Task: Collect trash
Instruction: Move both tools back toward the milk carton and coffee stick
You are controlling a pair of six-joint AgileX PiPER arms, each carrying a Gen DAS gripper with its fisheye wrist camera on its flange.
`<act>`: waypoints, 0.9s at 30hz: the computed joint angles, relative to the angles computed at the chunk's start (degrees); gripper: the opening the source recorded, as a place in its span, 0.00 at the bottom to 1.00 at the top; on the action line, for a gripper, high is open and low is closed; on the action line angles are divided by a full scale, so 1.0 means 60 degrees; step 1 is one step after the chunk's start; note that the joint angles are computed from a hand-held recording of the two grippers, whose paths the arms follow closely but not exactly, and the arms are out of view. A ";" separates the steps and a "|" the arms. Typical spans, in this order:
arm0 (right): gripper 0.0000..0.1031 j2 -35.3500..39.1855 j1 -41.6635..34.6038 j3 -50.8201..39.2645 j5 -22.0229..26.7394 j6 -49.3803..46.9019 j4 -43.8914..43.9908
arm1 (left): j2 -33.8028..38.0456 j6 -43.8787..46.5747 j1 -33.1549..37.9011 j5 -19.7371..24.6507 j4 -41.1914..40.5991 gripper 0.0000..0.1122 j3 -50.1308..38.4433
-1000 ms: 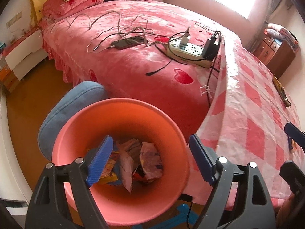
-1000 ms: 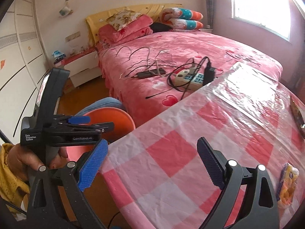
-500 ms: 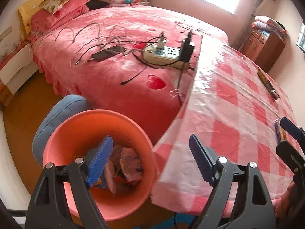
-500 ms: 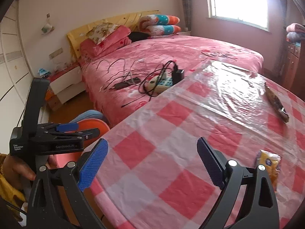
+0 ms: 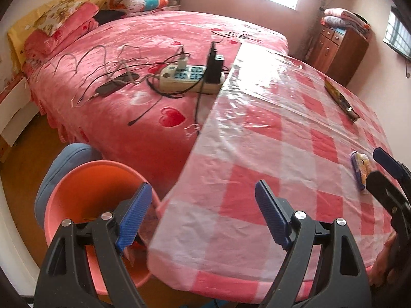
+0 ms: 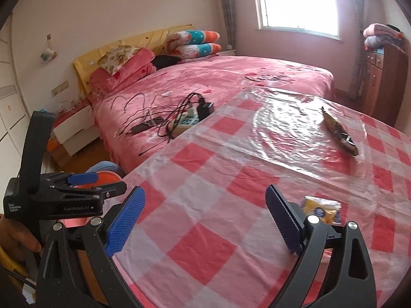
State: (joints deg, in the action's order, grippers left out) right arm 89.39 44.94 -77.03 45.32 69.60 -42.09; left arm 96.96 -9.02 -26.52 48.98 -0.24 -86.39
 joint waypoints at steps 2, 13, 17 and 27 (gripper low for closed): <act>0.91 -0.0181 -0.0106 0.0218 0.0008 0.0150 -0.0084 | 0.0082 -0.0062 -0.0178 0.0059 0.0060 0.74 -0.0122; 0.91 -0.1103 -0.0601 0.1349 0.0130 0.0860 -0.0677 | 0.0645 -0.0365 -0.1155 0.0395 0.0311 0.74 -0.0958; 0.91 -0.1374 -0.0763 0.1670 0.0072 0.0997 -0.0757 | 0.0862 -0.0452 -0.1548 0.0564 0.0451 0.74 -0.1306; 0.91 -0.2923 -0.2609 0.3377 -0.1600 0.0595 0.0871 | 0.1279 -0.0740 -0.2244 0.0918 0.0742 0.74 -0.1936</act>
State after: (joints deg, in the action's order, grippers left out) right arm 71.86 29.28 -56.77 35.72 73.17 -36.86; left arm 104.64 -13.46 -39.98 54.48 4.21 -98.01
